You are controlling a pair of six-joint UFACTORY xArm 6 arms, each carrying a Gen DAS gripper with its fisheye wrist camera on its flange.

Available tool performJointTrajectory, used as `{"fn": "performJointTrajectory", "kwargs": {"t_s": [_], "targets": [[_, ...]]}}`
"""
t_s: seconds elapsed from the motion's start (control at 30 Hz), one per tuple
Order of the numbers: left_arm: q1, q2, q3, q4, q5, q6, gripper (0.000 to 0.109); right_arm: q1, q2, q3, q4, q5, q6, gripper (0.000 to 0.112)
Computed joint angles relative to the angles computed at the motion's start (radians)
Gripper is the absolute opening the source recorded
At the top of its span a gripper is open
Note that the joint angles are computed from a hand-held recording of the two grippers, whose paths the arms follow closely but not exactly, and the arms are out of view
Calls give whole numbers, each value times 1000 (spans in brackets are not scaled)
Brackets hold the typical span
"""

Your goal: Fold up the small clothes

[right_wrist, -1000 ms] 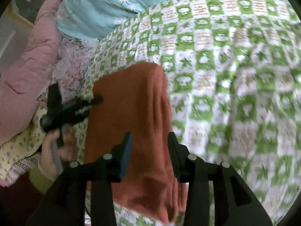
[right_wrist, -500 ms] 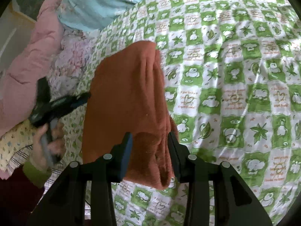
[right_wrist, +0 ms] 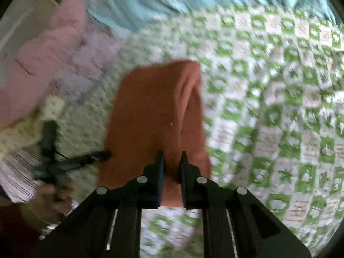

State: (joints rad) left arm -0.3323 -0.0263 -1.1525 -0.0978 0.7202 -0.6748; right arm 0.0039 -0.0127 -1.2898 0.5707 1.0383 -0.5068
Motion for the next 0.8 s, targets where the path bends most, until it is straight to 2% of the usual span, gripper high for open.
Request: {"fn": "performJointTrajectory", "kwargs": {"t_s": [0.1, 0.27, 0.37, 0.43, 0.53, 0.63, 0.8], "targets": [[-4, 6, 0, 3, 7, 5, 48, -28, 56, 27, 1, 14, 43, 14], [6, -6, 49, -46, -47, 23, 55, -19, 54, 102, 15, -78, 25, 14], [9, -13, 70, -64, -70, 20, 55, -10, 64, 97, 9, -98, 70, 15], [9, -11, 65, -48, -63, 12, 55, 1, 57, 96, -22, -100, 88, 16], [8, -26, 73, -46, -52, 16, 55, 2, 50, 70, -51, -61, 105, 26], [11, -53, 92, -61, -39, 27, 55, -9, 32, 57, -43, -49, 108, 26], [8, -91, 105, -54, -5, 7, 54, -12, -18, 67, 44, -87, 75, 26]]}}
